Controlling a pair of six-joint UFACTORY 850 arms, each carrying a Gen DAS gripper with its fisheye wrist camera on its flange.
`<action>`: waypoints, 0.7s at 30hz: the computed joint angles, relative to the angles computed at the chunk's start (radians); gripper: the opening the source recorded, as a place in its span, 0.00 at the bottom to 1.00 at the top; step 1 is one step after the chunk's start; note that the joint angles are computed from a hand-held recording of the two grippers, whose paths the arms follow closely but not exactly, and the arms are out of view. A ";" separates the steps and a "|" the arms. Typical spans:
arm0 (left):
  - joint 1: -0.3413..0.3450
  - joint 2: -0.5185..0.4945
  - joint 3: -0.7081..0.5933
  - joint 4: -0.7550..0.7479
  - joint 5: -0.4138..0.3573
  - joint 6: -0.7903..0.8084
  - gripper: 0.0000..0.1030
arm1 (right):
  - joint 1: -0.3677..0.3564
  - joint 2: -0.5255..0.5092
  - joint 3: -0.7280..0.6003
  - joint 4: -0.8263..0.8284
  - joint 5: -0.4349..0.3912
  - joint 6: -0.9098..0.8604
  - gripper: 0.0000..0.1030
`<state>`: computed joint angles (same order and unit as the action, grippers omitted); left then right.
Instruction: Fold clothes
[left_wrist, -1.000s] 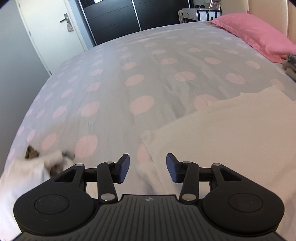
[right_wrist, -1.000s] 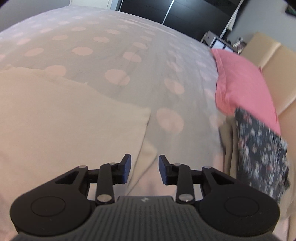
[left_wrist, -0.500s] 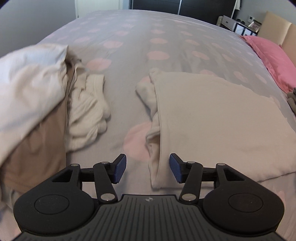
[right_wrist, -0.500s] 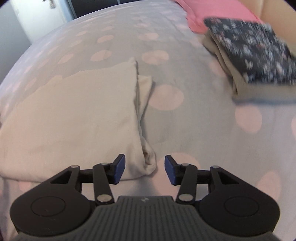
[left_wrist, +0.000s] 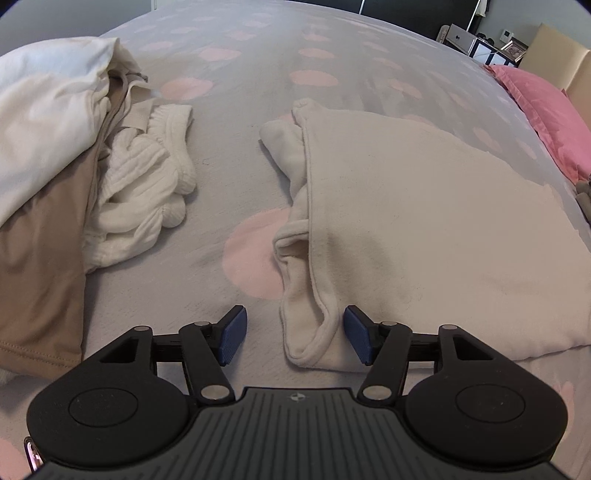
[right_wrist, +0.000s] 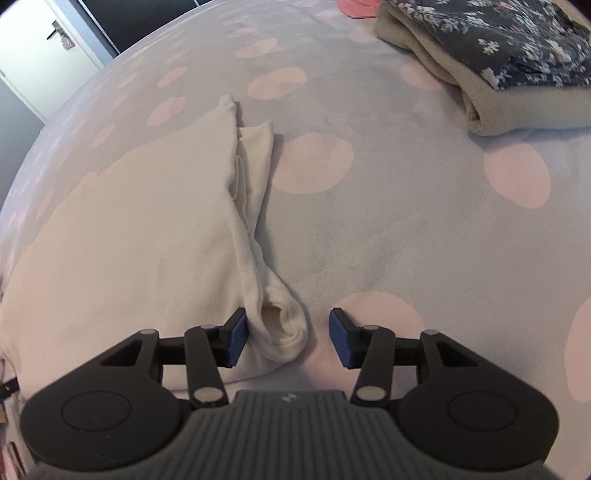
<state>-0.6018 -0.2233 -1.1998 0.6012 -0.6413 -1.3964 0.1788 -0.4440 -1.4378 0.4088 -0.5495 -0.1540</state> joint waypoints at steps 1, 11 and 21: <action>-0.004 -0.006 -0.006 0.010 -0.006 -0.004 0.57 | 0.006 -0.001 0.002 -0.013 0.011 -0.002 0.51; -0.024 -0.042 -0.044 0.047 -0.051 -0.008 0.56 | 0.038 -0.008 0.002 -0.100 0.067 -0.014 0.36; -0.045 -0.085 -0.123 0.025 -0.099 0.136 0.08 | 0.046 -0.002 -0.011 -0.102 0.049 -0.015 0.14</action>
<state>-0.6473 -0.3083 -1.3231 0.6263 -0.7408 -1.2600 0.2246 -0.4460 -1.4486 0.3068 -0.5002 -0.1693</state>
